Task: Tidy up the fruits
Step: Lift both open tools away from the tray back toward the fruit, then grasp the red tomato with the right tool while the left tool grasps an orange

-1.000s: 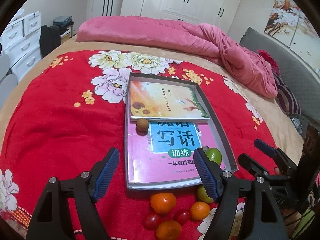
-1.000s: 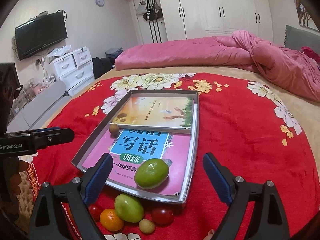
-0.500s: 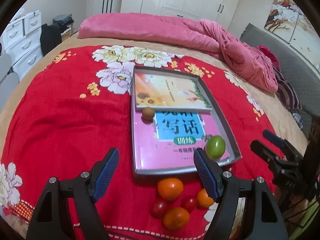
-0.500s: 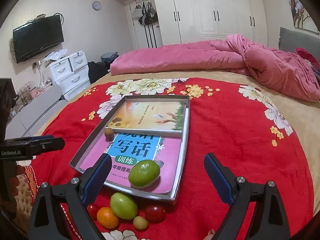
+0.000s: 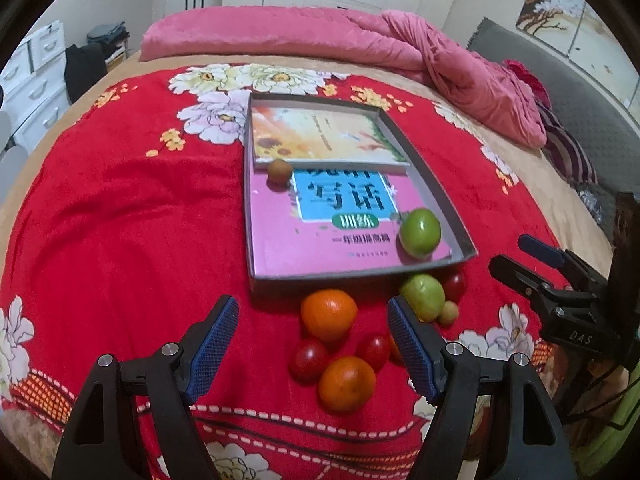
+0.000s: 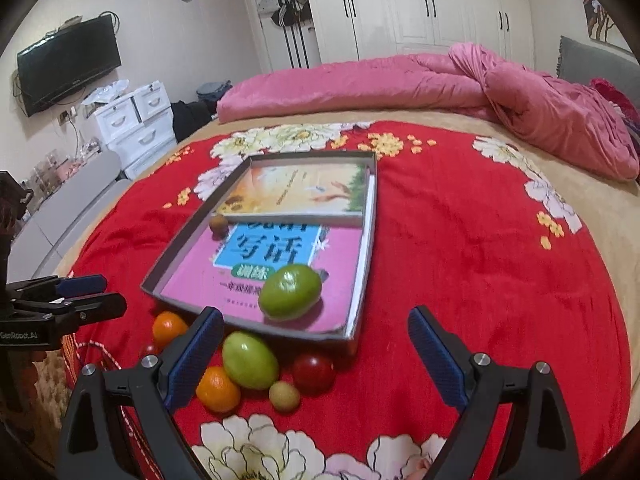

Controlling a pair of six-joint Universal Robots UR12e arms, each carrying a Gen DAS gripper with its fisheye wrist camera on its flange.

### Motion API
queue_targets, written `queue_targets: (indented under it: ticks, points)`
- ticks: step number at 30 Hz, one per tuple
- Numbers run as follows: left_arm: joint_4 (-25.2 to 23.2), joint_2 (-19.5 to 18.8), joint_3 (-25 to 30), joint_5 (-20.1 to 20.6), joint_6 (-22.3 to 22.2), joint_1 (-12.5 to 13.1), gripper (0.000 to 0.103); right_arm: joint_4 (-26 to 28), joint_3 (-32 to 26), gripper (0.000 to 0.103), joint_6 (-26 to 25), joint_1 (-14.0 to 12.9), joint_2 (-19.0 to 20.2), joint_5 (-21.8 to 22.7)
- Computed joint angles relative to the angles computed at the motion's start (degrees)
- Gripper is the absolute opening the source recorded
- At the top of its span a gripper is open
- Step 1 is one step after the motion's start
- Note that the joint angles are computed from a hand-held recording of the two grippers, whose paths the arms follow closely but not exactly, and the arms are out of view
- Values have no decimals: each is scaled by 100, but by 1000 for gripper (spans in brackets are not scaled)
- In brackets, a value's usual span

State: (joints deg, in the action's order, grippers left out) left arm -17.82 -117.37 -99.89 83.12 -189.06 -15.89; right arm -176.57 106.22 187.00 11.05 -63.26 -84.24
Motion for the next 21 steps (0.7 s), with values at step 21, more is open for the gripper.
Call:
queue_targets:
  ticks: [21]
  points:
    - [-654,17,-91,-212,344,-102,78,677,-11,94,23,142,-32,-440]
